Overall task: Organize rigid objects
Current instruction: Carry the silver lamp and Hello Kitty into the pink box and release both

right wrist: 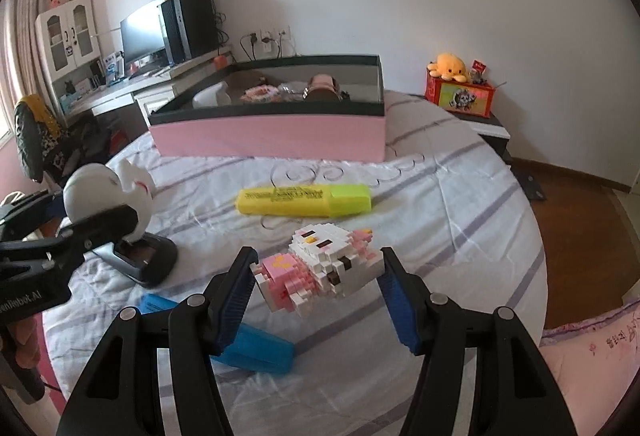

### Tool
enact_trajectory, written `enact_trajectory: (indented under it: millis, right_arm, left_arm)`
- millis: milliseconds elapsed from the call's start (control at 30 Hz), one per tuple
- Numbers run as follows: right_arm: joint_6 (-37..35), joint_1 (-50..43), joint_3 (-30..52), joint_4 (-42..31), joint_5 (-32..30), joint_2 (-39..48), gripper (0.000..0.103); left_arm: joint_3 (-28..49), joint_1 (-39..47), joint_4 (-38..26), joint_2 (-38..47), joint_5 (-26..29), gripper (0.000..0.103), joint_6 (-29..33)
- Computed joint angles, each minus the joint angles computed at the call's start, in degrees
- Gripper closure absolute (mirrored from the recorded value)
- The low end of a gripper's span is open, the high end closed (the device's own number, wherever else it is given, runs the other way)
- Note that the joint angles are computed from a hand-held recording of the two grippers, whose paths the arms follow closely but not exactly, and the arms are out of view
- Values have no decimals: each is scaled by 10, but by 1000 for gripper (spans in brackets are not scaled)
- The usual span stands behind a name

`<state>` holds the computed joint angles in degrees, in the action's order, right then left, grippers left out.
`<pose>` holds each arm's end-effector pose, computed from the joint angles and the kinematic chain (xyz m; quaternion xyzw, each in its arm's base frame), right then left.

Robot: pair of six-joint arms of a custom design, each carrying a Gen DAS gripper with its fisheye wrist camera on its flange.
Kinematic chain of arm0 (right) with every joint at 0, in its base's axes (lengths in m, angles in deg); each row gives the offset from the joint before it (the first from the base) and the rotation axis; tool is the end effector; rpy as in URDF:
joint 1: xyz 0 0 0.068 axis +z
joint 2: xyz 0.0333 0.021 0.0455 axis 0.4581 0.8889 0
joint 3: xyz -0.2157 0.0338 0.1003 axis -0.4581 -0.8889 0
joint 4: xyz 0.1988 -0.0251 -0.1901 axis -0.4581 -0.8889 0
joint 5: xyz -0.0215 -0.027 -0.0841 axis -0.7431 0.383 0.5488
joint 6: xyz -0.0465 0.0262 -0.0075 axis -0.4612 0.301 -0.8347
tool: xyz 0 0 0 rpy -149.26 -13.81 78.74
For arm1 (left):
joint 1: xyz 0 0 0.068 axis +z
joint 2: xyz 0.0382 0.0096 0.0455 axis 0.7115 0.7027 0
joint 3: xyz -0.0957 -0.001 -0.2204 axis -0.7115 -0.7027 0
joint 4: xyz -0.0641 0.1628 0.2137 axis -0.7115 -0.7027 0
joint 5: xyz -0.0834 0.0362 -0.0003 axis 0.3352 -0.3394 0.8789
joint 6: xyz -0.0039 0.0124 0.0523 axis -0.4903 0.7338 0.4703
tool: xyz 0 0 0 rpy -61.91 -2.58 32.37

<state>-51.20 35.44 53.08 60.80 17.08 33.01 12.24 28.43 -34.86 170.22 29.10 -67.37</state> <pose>0.2220 0.0233 0.1233 0.1264 0.9008 -0.0168 0.4151 0.3392 -0.1156 0.1332 0.3106 0.8454 -0.1628 0.4028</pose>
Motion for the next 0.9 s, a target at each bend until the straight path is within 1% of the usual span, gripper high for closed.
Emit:
enact_trajectory:
  millis: [167, 333, 500, 600, 633, 700, 800, 900]
  right_arm:
    - [0, 20, 12, -26, 13, -23, 40]
    - [-4, 34, 29, -49, 22, -37, 40]
    - [-29, 41, 65, -75, 35, -35, 40]
    - [-50, 31, 93, -83, 23, -26, 40]
    - [-59, 24, 106, -85, 14, -18, 40]
    - [-74, 10, 128, -86, -1, -6, 40]
    - [-95, -16, 171, -88, -25, 26, 40]
    - [-113, -43, 224, -84, -46, 80, 40]
  left_arm:
    - [-19, 13, 5, -29, 34, 41, 3]
    - [-24, 18, -1, -51, 33, 41, 8]
    - [-10, 15, -16, -63, 22, 41, 20]
    - [22, 14, -34, -57, 39, 41, 32]
    - [42, 15, -44, -47, 55, 41, 41]
    - [79, 14, -71, -31, 63, 41, 52]
    - [143, 8, -102, 2, 51, 41, 64]
    - [242, 10, -156, 58, 62, 41, 62]
